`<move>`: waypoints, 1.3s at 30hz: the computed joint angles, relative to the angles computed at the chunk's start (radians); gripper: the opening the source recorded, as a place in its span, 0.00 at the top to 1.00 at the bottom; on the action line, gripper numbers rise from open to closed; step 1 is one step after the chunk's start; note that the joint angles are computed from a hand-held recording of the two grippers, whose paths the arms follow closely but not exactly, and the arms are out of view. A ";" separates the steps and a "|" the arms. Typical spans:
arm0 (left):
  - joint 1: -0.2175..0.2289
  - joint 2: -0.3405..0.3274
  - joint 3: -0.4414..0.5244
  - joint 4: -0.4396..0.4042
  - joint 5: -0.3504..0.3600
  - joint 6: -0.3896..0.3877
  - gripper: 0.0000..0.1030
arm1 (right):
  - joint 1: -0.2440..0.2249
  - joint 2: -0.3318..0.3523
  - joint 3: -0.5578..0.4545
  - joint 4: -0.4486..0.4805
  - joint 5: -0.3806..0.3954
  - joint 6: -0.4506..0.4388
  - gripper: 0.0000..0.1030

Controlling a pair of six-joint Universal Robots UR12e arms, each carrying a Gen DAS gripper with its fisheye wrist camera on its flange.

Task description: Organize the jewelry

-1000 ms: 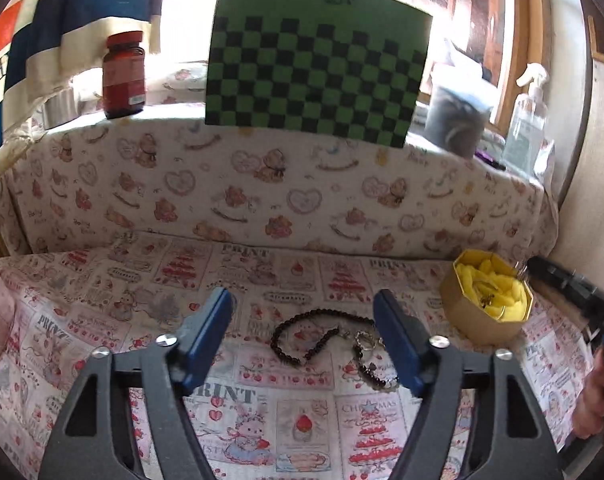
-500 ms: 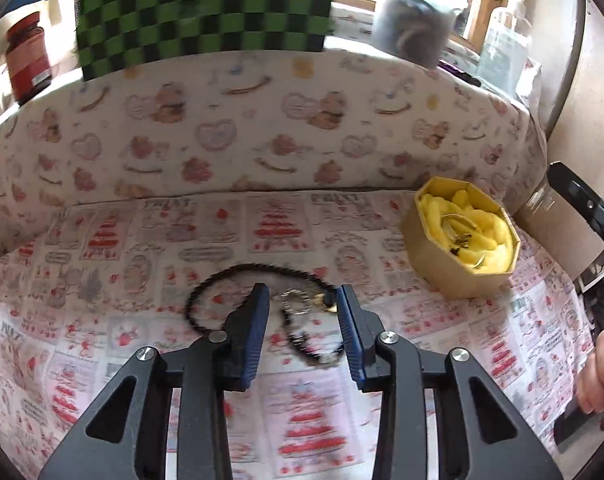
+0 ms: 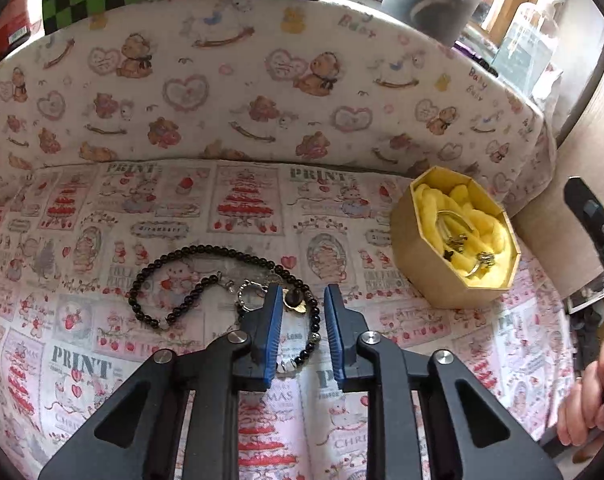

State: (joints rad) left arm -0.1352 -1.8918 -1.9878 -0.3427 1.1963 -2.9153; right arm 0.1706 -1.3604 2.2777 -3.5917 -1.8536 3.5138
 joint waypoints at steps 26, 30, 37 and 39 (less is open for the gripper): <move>-0.009 0.001 -0.021 0.115 0.005 0.011 1.00 | -0.004 -0.002 0.000 0.022 0.003 0.007 0.95; -0.024 0.010 -0.030 0.134 0.050 0.066 0.99 | -0.004 -0.002 0.000 0.022 0.002 0.009 0.95; -0.033 -0.018 -0.011 0.093 0.092 0.073 0.97 | -0.005 -0.003 0.000 0.028 0.008 0.008 0.95; -0.033 -0.025 -0.007 0.090 0.097 0.070 0.97 | -0.005 -0.004 0.000 0.027 0.009 0.008 0.95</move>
State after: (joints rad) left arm -0.1681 -1.9165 -1.9950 -0.2528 1.2928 -2.8452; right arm 0.1655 -1.3643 2.2782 -3.5645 -1.8450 3.5213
